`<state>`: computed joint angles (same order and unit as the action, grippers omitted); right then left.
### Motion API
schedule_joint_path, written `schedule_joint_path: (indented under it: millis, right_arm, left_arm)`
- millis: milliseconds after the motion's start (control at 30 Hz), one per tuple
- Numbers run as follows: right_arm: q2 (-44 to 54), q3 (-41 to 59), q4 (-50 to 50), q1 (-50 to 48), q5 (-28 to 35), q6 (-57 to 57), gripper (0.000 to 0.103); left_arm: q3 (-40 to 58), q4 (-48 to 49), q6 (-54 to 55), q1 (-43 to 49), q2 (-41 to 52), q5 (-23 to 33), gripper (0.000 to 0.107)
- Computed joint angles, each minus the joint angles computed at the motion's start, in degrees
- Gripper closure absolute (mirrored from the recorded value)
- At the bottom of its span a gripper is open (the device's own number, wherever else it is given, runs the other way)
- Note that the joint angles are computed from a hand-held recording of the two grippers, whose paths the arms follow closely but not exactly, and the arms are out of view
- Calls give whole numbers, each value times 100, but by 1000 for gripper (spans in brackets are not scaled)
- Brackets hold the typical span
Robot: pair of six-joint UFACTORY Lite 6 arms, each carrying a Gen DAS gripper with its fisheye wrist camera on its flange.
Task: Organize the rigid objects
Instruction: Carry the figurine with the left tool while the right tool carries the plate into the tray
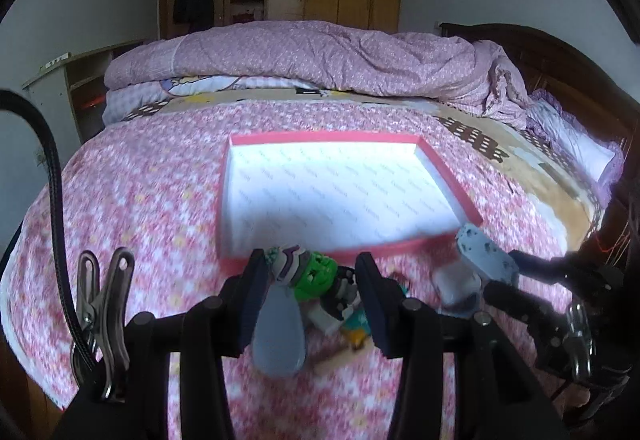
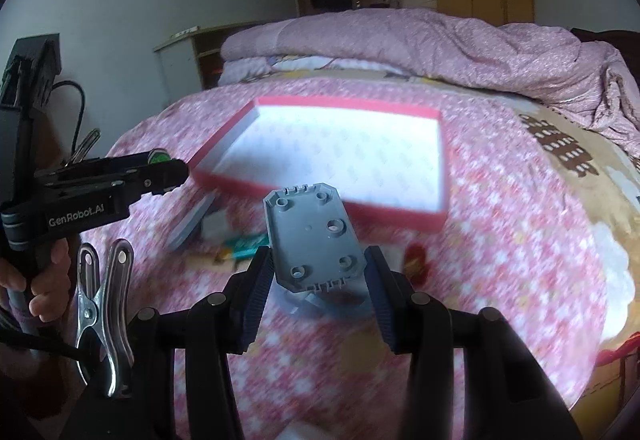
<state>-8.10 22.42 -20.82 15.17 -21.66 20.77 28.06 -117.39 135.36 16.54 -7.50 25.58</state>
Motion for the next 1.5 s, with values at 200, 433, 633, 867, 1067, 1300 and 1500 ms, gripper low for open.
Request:
schedule_joint_path:
  millis: [200,433,633,867,1067,1300,1500]
  right_arm:
    - [862,977,-1746,-735,29,1630,56]
    - [2022,2332,-2687,-949,233,2522,56]
    - [2982,3530,-3585,-886,607,3470,55]
    - [3733,4598,-4830,-842,831,4754,55]
    - [4246,5221,-5732,-773,979,5713,55]
    - [4570,5640,-6487,-698,1131,6499,56]
    - [4817,5942,-7385,-621,1281,7471,56]
  left_arm:
    - [751,-1104,804,-627,713,-440,59]
    - [1780,-1492,906,-1062,1673,-847,59]
    - [3248,-830,-56,-1346,2941,-1375,59]
    - [4699,553,-1606,-1489,4024,-1792,59]
    - [5494,2406,-3592,-1513,4718,-1917,59]
    - [6015,3959,-5245,-1466,5218,-1889,59]
    - [6175,3970,-5326,-1417,5371,-1786,58]
